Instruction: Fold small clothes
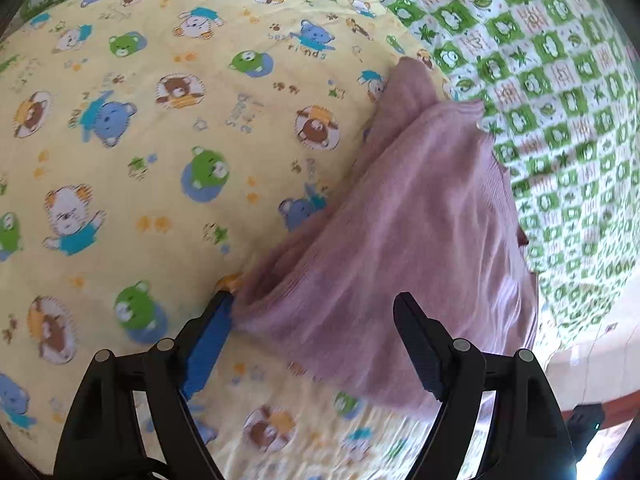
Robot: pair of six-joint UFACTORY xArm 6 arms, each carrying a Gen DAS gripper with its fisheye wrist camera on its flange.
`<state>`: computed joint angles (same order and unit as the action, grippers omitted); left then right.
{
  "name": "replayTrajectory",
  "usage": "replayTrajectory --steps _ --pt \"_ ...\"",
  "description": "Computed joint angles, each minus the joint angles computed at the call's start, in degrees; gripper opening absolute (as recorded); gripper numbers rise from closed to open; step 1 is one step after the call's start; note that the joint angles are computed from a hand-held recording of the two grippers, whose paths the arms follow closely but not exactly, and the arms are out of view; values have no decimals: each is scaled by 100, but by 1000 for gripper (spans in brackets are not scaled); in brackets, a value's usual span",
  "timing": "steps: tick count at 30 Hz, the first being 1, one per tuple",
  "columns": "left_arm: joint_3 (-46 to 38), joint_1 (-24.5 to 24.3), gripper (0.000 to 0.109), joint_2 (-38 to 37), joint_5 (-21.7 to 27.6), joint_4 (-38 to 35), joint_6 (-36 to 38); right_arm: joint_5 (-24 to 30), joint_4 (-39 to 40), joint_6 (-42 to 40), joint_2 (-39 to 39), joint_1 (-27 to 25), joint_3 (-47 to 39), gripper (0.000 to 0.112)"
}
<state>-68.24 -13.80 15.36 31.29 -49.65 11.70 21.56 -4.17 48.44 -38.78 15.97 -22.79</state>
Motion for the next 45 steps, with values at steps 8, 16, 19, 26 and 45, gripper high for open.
replayTrajectory --steps 8,16,19,26,45 --pt "-612 -183 24 429 149 -152 -68 121 278 -130 -88 -134 -28 40" --pt "-494 -759 18 -123 -157 -347 480 179 794 -900 188 -390 -473 40" --pt "-576 -1074 18 -219 -180 -225 583 206 1341 -1553 596 -481 -860 40" --pt "-713 -1531 18 -131 -233 -10 612 286 3466 -3639 2068 -498 -2305 59" --pt "-570 -1599 17 -61 -483 -243 572 2940 3719 -5039 6282 3 -7630 79"
